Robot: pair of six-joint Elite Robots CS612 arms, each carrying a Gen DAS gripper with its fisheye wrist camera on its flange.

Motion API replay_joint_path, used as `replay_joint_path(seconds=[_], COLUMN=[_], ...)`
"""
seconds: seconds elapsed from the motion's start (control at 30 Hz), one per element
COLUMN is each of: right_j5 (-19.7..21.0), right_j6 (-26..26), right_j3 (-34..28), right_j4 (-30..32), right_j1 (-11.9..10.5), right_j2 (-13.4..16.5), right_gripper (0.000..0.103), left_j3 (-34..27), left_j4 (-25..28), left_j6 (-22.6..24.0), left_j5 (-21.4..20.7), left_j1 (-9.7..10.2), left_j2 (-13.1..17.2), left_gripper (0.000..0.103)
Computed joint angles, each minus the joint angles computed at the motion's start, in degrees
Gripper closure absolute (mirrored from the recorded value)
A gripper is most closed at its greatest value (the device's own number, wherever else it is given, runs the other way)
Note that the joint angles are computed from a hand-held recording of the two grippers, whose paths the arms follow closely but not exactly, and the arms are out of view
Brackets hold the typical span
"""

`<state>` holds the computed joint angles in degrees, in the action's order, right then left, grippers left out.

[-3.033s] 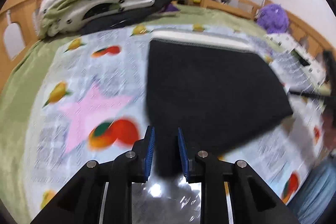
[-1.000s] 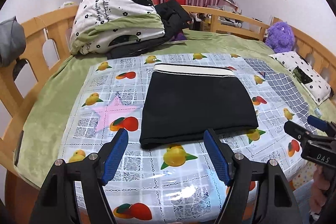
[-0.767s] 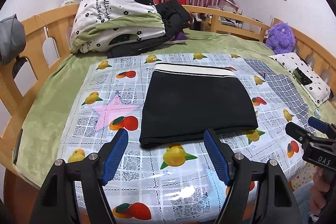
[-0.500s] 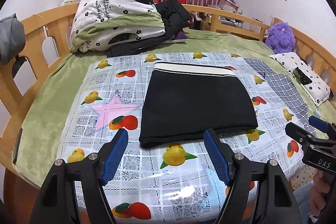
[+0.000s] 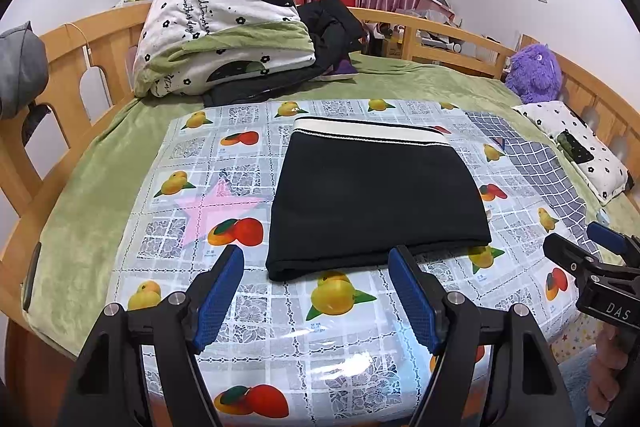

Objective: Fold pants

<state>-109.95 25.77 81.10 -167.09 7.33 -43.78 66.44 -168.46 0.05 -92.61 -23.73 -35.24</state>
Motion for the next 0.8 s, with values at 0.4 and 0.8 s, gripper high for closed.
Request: replay_joint_path(seconds=[0.4,0.8], right_j5=[-0.2,-0.3], right_j6=[-0.1,-0.3], right_j3=[0.0,0.0], right_j4=[0.4,0.3], right_j1=[0.1,0.0], right_j2=[0.0,-0.1], right_gripper=[0.004,0.004], left_j3=[0.0,0.0], left_j4=[0.0,0.1], left_j6=[0.1,0.0], left_j5=[-0.1,-0.1], left_j1=[0.07,0.06], left_j2=[0.0,0.0], left_gripper=[0.030,0.029])
